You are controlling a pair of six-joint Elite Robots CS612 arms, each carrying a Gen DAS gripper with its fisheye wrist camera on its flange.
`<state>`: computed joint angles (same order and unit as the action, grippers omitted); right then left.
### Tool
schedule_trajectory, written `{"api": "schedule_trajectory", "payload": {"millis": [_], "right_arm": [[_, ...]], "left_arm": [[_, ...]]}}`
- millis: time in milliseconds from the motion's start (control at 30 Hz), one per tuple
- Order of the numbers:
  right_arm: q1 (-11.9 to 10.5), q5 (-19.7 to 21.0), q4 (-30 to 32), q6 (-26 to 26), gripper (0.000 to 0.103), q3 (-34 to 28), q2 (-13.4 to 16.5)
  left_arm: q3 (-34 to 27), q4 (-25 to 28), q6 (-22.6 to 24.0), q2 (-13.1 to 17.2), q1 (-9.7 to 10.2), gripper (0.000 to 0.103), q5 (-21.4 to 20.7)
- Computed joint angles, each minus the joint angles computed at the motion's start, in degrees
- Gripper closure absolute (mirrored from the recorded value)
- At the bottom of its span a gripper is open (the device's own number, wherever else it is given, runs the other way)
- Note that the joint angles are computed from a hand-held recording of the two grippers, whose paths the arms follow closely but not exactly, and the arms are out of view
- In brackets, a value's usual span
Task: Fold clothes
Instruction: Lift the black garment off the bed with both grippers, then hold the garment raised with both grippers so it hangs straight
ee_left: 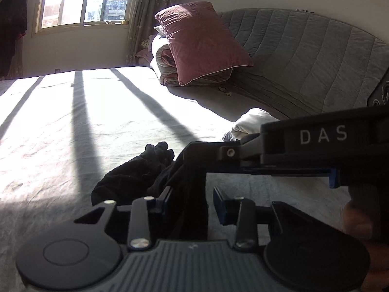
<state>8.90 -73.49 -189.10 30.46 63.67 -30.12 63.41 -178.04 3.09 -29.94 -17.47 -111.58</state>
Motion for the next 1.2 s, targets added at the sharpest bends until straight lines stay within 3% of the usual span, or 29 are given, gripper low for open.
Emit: {"api": "schedule_trajectory", "payload": {"millis": [67, 267, 300, 333, 400, 433, 867, 933, 1033, 1200], "right_arm": [[-0.1, -0.1, 0.0, 0.1, 0.097, 0.1, 0.0], [-0.2, -1.3, -2.0, 0.0, 0.086, 2.0, -0.3], [-0.2, -1.5, -2.4, -0.2, 0.08, 2.6, -0.5], [-0.2, -1.8, -2.7, -0.2, 0.059, 3.1, -0.6], [0.0, -3.2, -3.4, -0.2, 0.035, 4.5, -0.8], [0.2, -3.8, -3.7, -0.5, 0.034, 5.2, -0.9], [2.0, -3.6, 12.8, -5.5, 0.038, 8.6, -1.6], [2.2, -4.2, 15.0, -6.4, 0.064, 8.7, -1.7], [2.4, -5.1, 17.2, -7.3, 0.094, 8.8, -1.9], [2.8, -12.0, 13.4, -6.3, 0.097, 9.5, -3.6]], "left_arm": [[-0.6, 1.1, -1.3, 0.3, -0.15, 0.097, 0.9], [-2.1, 4.3, -6.2, 0.7, -0.37, 0.098, 7.1], [-2.5, 4.7, -7.2, 0.8, -0.25, 0.098, 7.5], [-2.8, 5.0, -8.4, 1.0, -0.08, 0.098, 7.8], [-3.4, 5.5, -10.5, 1.3, 0.23, 0.098, 8.5], [-3.3, 5.4, -11.2, 1.3, 0.35, 0.098, 8.8], [-2.0, 2.1, -16.5, 0.0, 1.33, 0.098, 10.8], [-1.5, 1.5, -17.4, -0.3, 1.52, 0.098, 11.7], [-0.4, 0.7, -19.5, -1.1, 1.95, 0.099, 12.3], [2.9, -4.4, -23.7, -3.4, 2.83, 0.099, 13.0]]}}
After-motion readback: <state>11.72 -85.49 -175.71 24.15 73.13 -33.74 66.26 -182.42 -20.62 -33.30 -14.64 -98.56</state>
